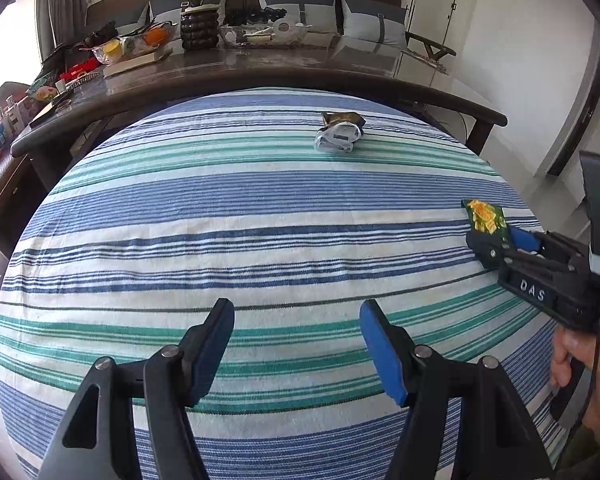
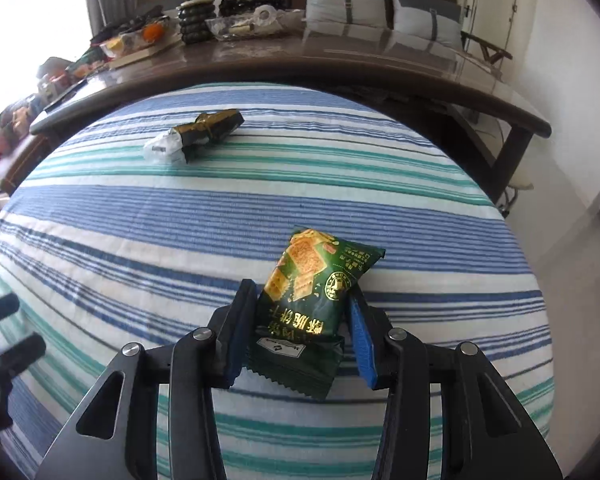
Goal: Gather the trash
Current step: 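Grasp the gold foil bundle with the left tool while the right tool holds the packet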
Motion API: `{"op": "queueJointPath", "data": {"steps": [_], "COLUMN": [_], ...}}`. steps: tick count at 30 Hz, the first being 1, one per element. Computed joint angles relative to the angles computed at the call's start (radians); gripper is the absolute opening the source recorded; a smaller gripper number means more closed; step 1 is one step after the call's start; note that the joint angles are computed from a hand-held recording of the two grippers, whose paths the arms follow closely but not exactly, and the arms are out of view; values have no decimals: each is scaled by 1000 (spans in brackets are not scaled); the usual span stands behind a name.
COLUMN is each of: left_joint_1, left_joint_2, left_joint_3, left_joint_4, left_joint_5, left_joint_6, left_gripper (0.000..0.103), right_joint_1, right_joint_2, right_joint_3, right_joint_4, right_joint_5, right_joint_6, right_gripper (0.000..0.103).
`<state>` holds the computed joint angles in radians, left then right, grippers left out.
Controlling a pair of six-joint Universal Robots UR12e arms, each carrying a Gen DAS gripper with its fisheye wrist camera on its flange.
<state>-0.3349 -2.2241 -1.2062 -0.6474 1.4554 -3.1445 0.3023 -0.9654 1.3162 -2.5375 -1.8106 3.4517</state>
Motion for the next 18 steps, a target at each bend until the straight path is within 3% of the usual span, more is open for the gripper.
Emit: {"op": "queueJointPath", "data": {"steps": [2, 3, 5, 7, 9, 13, 16, 18], "left_joint_1": [-3, 0, 5, 5, -1, -5, -21, -31], "left_joint_2": [-49, -85, -166, -255, -337, -478, -543, -524], "left_joint_3": [94, 159, 302, 467, 623, 884, 1002, 947], "left_joint_4": [-10, -30, -98, -212, -318, -489, -560, -493], "left_joint_5": [-23, -61, -122, -152, -124, -159, -111, -57], "left_joint_6": [8, 16, 30, 58, 75, 83, 128, 155], "left_gripper": [68, 75, 77, 77, 77, 77, 77, 74], "right_joint_1": [2, 1, -1, -4, -7, -6, -2, -4], "right_joint_2": [-38, -50, -57, -49, -50, -51, -53, -54], "right_joint_3": [66, 85, 97, 87, 90, 93, 94, 96], "right_joint_4": [-39, -49, -59, -60, -66, -65, -59, -61], "right_joint_5": [8, 20, 37, 48, 59, 52, 40, 43], "right_joint_6": [-16, -13, -7, 6, 15, 12, 6, 6], "right_gripper": [46, 46, 46, 46, 46, 46, 47, 47]}}
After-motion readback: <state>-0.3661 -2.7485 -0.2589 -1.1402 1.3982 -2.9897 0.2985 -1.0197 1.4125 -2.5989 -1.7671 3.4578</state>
